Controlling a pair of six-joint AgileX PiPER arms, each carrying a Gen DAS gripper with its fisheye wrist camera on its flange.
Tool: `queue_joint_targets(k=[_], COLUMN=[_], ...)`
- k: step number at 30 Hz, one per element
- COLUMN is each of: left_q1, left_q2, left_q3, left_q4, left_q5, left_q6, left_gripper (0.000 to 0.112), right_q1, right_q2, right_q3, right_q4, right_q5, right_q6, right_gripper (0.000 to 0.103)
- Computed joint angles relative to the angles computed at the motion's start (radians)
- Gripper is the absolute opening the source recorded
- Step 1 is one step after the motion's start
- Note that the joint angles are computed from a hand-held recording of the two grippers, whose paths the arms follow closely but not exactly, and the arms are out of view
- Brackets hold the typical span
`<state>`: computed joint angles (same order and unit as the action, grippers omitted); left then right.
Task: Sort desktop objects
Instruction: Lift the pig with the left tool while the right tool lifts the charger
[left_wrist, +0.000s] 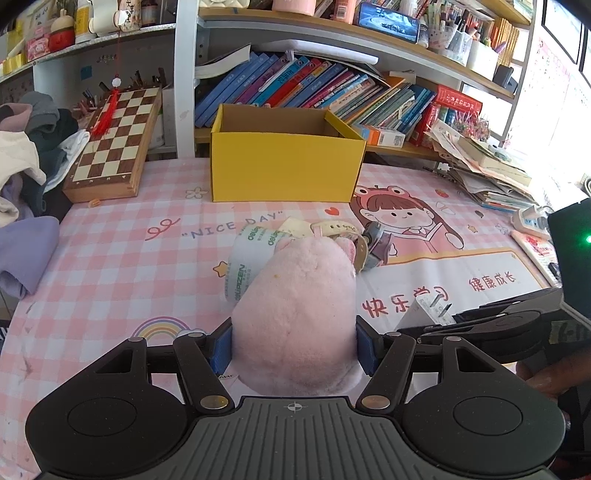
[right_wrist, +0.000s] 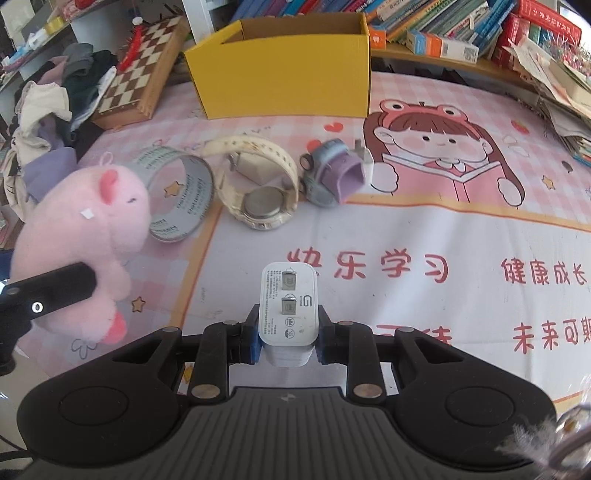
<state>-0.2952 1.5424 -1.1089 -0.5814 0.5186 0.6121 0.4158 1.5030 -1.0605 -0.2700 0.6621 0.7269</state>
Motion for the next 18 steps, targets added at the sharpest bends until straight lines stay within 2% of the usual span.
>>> queue_joint_targets(k=[8,18], left_q1=[0.039,0.097], left_q2=[-0.019,-0.066], left_q3=[0.01,0.051], left_q4=[-0.077,-0.189], left_q5=[0.019,0.062], left_q6=[0.097,0.257], left_gripper=[0.064,0.064], right_q1=[0.044,0.174], right_q2=[-0.048,-0.072], right_q3=[-0.011,-0.008], right_q4=[-0.084,-0.242], right_q5=[0.033,0.109], right_q6=[0.113,0.33], right_gripper=[0.025,0.025])
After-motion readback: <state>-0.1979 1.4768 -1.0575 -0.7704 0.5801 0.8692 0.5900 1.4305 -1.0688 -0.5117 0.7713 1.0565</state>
